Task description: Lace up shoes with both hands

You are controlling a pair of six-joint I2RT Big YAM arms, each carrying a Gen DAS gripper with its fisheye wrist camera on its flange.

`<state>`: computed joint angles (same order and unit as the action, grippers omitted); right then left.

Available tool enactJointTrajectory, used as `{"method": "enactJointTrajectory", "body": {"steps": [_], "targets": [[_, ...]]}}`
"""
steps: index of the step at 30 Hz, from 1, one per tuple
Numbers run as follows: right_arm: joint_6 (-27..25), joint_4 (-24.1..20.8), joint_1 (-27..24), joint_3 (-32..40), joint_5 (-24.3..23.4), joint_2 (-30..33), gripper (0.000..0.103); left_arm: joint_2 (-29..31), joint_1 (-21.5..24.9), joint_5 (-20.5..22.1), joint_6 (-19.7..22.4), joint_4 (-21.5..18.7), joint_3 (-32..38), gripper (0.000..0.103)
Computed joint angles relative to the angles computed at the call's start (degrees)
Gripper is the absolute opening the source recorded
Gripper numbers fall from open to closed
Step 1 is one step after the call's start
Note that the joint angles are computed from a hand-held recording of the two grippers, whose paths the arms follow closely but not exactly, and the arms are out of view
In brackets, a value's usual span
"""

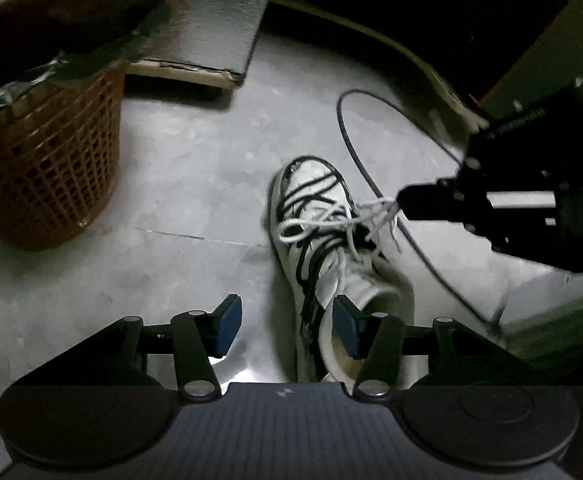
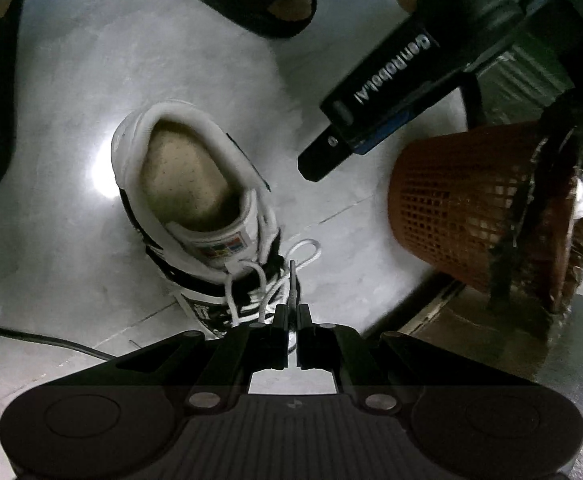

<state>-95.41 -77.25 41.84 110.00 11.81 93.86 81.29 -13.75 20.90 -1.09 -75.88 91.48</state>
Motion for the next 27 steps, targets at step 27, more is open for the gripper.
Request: {"method": "enactJointTrajectory", "body": {"steps": [27], "targets": [[-14.3,9.5,0.0,-8.5,-16.1,-8.5,0.004,5.0,8.0,32.2,-29.7,1.2,-2.2,0.053]]}}
